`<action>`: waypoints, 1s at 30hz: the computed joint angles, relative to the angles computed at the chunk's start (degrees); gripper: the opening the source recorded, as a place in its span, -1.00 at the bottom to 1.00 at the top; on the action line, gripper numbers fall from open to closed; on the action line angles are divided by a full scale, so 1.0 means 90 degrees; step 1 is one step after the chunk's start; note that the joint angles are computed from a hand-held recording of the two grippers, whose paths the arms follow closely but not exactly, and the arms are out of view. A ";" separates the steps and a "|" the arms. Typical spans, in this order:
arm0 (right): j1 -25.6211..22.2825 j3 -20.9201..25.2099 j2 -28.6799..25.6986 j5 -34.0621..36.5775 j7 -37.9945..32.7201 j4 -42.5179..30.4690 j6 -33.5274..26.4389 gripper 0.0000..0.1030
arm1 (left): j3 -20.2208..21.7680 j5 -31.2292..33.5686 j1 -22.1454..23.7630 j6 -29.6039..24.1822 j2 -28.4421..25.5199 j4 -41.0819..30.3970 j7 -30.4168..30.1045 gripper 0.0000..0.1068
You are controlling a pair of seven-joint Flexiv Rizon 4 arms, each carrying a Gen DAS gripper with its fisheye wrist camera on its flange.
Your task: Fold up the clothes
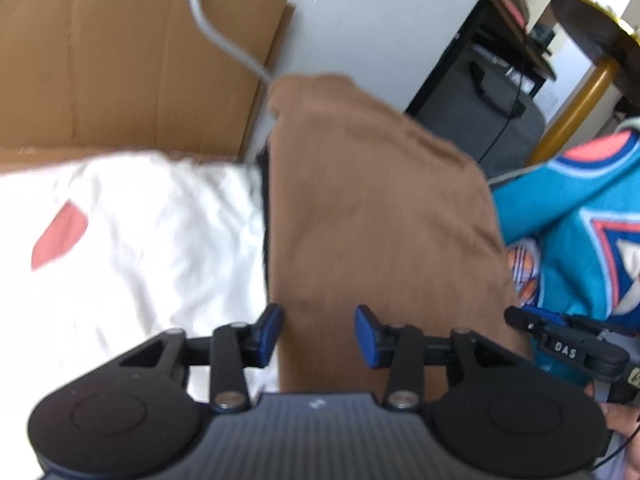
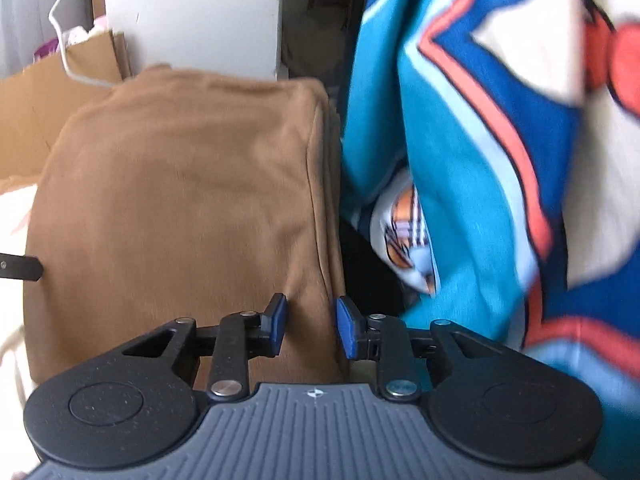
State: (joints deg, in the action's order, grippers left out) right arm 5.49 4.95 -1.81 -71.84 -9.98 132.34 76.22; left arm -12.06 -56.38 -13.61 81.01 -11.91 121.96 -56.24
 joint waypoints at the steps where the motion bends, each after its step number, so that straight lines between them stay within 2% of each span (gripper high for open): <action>1: 0.0003 0.0021 0.0043 0.0019 0.0012 0.0072 -0.0057 -0.34 | 0.0076 0.0167 -0.0032 -0.0069 0.0023 0.0073 -0.0177 -0.18; 3: -0.0010 0.0057 0.0140 0.0129 0.0038 0.0214 -0.0063 -0.34 | 0.0187 0.0468 -0.0066 -0.0199 0.0065 0.0218 -0.0507 -0.18; 6: -0.0015 0.0118 0.0251 0.0287 0.0064 0.0346 -0.0099 -0.34 | 0.0145 0.0392 -0.0040 -0.0337 0.0147 0.0428 -0.0509 -0.14; 10: 0.0038 0.0226 0.0381 0.0644 -0.0117 0.0456 -0.0253 -0.34 | 0.0030 -0.0289 -0.0067 -0.0411 0.0178 0.0615 0.0103 -0.01; 14: 0.0045 0.0287 0.0504 0.0811 -0.0147 0.0540 -0.0264 -0.34 | 0.0024 -0.1112 -0.0165 -0.0514 0.0147 0.0666 0.0786 -0.03; 15: 0.0042 0.0300 0.0533 0.0846 -0.0122 0.0557 -0.0247 -0.34 | 0.0053 -0.1242 -0.0194 -0.0576 0.0148 0.0670 0.0897 -0.05; 17: 0.0048 0.0332 0.0570 0.0928 -0.0096 0.0562 -0.0237 -0.34 | 0.0139 -0.1352 -0.0238 -0.0751 0.0171 0.0676 0.1001 -0.40; 18: 0.0053 0.0345 0.0569 0.0946 -0.0055 0.0547 -0.0233 -0.34 | 0.0187 -0.1346 -0.0258 -0.0822 0.0189 0.0682 0.1006 -0.46; 20: 0.0078 0.0375 0.0559 0.0998 0.0064 0.0513 -0.0234 -0.33 | 0.0290 -0.1142 -0.0305 -0.0850 0.0251 0.0713 0.0872 -0.63; 23: 0.0142 0.0438 0.0595 0.1146 0.0355 0.0505 -0.0232 -0.27 | 0.0453 -0.0632 -0.0287 -0.1035 0.0394 0.0757 0.0432 -0.71; 27: 0.0310 0.0586 0.0725 0.1758 0.0435 0.0469 -0.0370 -0.19 | 0.0840 0.1239 -0.0114 -0.1576 0.0670 0.0699 -0.1127 -0.76; 28: 0.0370 0.0629 0.0753 0.1971 0.0399 0.0432 -0.0451 -0.16 | 0.0897 0.1620 -0.0065 -0.1696 0.0747 0.0668 -0.1461 -0.71; 30: 0.0525 0.0730 0.0843 0.2499 0.0174 0.0342 -0.0732 0.07 | 0.0968 0.2099 0.0026 -0.1887 0.0916 0.0569 -0.2103 -0.54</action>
State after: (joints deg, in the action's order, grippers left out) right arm 10.21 11.51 5.78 -49.36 -8.41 135.42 69.63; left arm -3.35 -37.48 -13.38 64.03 -3.67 127.07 -75.17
